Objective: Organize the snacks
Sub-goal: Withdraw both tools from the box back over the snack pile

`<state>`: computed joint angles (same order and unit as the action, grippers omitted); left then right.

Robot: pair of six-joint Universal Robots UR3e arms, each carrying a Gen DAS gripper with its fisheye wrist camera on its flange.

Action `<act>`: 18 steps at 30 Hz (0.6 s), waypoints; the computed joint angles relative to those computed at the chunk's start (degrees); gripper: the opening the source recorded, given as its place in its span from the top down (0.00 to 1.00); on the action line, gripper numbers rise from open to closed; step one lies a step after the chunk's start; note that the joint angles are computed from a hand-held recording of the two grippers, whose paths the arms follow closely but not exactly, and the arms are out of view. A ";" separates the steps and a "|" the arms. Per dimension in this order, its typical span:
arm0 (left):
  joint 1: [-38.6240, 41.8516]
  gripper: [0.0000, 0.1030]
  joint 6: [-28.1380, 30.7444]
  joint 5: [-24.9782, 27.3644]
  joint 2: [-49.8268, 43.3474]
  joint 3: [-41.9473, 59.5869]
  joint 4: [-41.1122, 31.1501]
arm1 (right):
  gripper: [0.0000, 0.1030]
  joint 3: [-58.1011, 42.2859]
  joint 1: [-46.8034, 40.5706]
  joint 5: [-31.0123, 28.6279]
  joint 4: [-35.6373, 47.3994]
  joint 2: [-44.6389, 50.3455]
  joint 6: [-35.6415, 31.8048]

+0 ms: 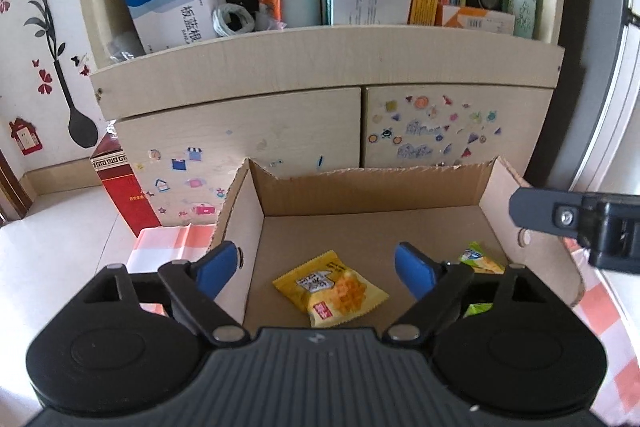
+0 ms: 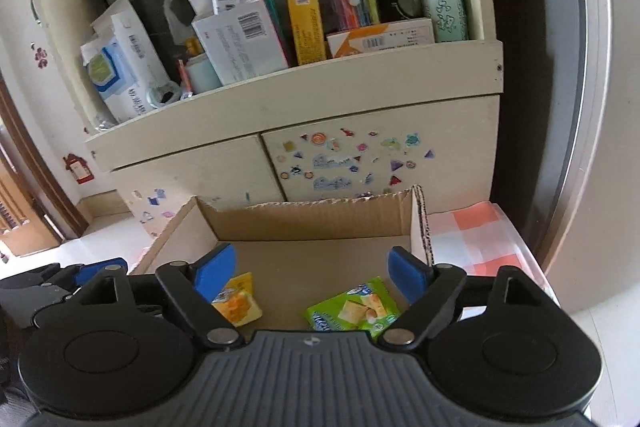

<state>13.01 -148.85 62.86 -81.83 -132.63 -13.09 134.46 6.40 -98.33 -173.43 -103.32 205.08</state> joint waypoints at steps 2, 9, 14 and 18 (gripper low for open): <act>1.93 0.13 0.87 -1.09 2.79 -0.02 -3.36 | 0.12 -0.45 0.18 0.59 1.37 -0.79 -0.79; 11.14 0.11 6.70 -5.06 13.75 -1.47 -17.36 | 0.10 -2.61 3.84 0.32 5.14 -1.95 -3.12; 17.38 0.11 12.73 -6.47 21.27 -3.41 -28.31 | 0.09 -3.65 6.58 0.10 8.06 -2.09 -3.15; 21.14 0.11 16.68 -6.64 26.16 -4.53 -34.75 | 0.09 -4.28 8.72 -0.62 11.62 -2.68 -3.27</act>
<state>34.15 -132.17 56.21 -55.67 -137.16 -47.84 130.18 15.12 -98.95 -161.82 -106.00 201.81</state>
